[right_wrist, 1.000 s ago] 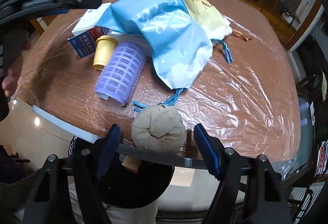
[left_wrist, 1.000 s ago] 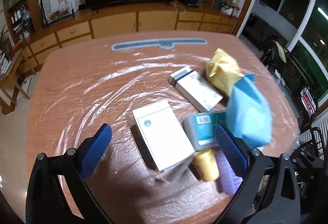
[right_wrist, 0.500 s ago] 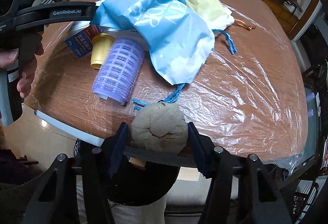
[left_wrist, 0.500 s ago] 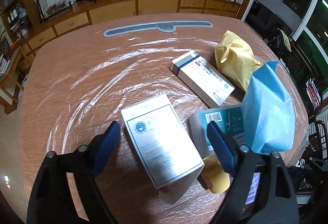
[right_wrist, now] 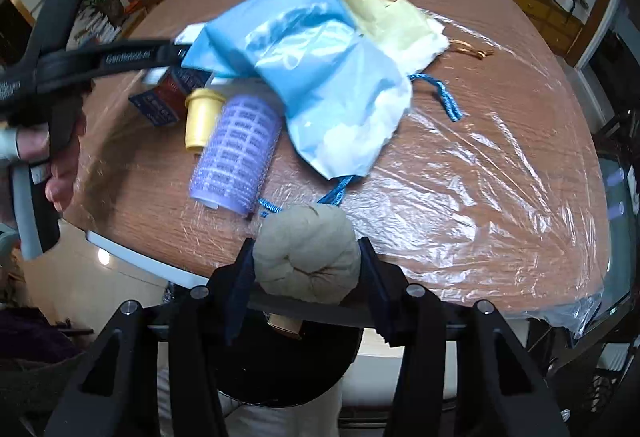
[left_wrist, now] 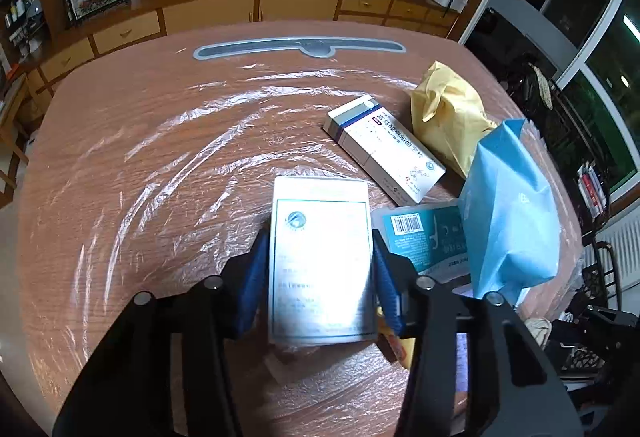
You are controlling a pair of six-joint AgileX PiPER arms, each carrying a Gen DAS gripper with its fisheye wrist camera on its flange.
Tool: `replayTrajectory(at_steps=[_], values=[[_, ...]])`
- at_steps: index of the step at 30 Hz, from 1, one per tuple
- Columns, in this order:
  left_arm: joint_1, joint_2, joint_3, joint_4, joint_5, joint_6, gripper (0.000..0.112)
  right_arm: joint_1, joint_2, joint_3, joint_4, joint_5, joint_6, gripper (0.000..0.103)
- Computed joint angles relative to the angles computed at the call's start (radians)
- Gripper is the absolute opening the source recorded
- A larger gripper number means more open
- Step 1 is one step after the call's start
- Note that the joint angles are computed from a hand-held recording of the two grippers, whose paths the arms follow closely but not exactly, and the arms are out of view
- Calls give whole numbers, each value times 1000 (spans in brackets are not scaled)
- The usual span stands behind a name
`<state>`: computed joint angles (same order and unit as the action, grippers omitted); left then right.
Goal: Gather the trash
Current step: 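Grasp the beige cloth ball with the right tool while the left tool grasps a white medicine box, then carry the cloth ball and white box over the black bin and lower them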
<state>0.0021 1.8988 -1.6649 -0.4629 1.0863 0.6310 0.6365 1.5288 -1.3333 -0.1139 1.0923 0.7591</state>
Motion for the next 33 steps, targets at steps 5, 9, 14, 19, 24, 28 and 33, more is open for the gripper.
replayTrajectory(at_steps=[5,9,14,19,24,28,33], values=[[21,-20,26,-34,5,27,48,-35,-57,38,24,-63,-5,49],[27,-45,62,-42,-3,42,48,-46,-63,26,9,-71,-16,49],[40,-54,73,-47,-2,49,48,-87,-60,20,43,-93,-48,50],[62,-69,81,-65,1,72,48,-86,-59,21,35,-112,-51,50],[44,-77,98,-29,-1,87,50,-75,-53,30,31,-126,-52,50],[-15,-101,152,73,-90,58,52,-65,-46,23,31,-125,-52,50],[-13,-100,177,70,-109,61,48,-55,-54,32,28,-125,-45,50]])
